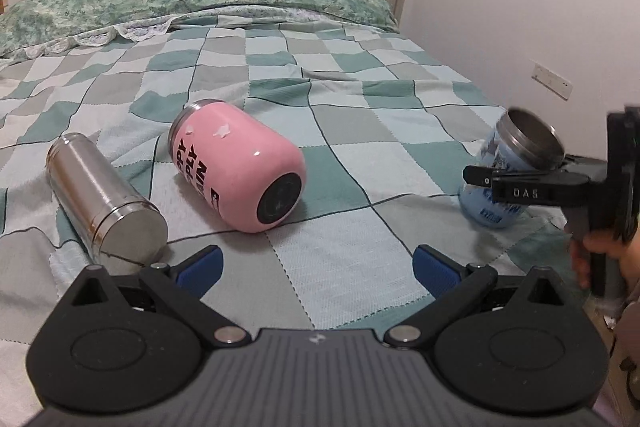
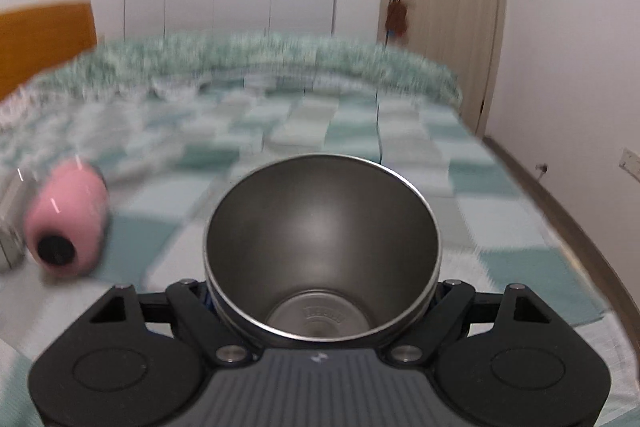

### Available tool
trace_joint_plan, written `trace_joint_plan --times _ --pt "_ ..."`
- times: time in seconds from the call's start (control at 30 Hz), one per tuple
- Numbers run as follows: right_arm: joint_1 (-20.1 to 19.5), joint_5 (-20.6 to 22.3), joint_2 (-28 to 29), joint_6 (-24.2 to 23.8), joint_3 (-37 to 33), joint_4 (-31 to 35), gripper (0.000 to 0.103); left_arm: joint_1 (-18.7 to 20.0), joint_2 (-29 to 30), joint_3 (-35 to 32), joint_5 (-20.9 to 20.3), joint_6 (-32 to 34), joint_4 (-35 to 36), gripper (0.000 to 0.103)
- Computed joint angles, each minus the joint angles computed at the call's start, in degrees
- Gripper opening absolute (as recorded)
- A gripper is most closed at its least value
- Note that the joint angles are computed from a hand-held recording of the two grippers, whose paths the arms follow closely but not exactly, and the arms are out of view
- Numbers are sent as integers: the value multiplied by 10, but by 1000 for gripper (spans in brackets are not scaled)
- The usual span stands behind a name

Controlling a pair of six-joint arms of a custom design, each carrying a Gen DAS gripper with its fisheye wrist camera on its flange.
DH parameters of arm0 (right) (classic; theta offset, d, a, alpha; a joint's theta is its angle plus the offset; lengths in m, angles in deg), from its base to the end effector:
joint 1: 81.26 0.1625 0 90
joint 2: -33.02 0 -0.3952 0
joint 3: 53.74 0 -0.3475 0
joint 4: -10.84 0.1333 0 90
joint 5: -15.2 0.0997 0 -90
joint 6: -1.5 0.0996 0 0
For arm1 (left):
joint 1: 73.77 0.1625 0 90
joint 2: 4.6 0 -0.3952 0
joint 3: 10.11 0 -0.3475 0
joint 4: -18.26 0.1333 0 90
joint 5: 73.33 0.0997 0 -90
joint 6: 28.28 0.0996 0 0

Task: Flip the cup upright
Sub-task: 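Lower the blue cup upright onto the blanket and open the right tool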

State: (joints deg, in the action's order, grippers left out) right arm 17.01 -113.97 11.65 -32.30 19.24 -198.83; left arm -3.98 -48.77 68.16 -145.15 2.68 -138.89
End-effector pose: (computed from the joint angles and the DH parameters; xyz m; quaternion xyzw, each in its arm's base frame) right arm 0.1693 -0.6754 0.0978 0.1052 -0.7961 0.4528 0.3874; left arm -0.0898 -0.7197 0.2181 0.3683 0.8732 -0.2654 0.1771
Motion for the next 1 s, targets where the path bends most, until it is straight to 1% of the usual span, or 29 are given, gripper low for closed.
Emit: trace_joint_plan --times 0.07,0.17,0.23,0.27,0.3,0.33,0.4,0.57,0.7,0.83,0.9,1.0 --pt "-6 15 -1 3 10 -14 83 -2 2 1 7 1 -4 103" --pt "-6 19 -3 12 15 -13 83 -7 -2 13 15 4 -19 103" --pt "-6 24 -9 17 27 -18 84 -11 -12 33 11 8 -41 103" --pt "-5 30 -14 19 40 -34 89 -13 -17 44 12 10 -53 103" --pt "-3 38 -19 17 59 -62 98 -17 -25 60 13 11 -71 103" --pt "0 44 -22 12 71 -89 103 -20 -32 72 12 12 -84 103" --pt "6 64 -29 -5 108 -156 103 -26 -52 106 3 11 -117 103" --pt "23 129 -40 -59 205 -321 103 -45 -102 213 -9 13 -237 103" --pt "40 152 -37 -92 263 -404 103 -52 -132 282 -19 -4 -305 103" --pt "55 156 -24 -102 310 -466 103 -48 -144 331 -34 -12 -371 103" --pt "64 153 -14 -104 330 -495 103 -44 -146 352 -40 -5 -404 103" --pt "71 149 1 -105 351 -529 103 -36 -131 384 -55 26 -493 103"
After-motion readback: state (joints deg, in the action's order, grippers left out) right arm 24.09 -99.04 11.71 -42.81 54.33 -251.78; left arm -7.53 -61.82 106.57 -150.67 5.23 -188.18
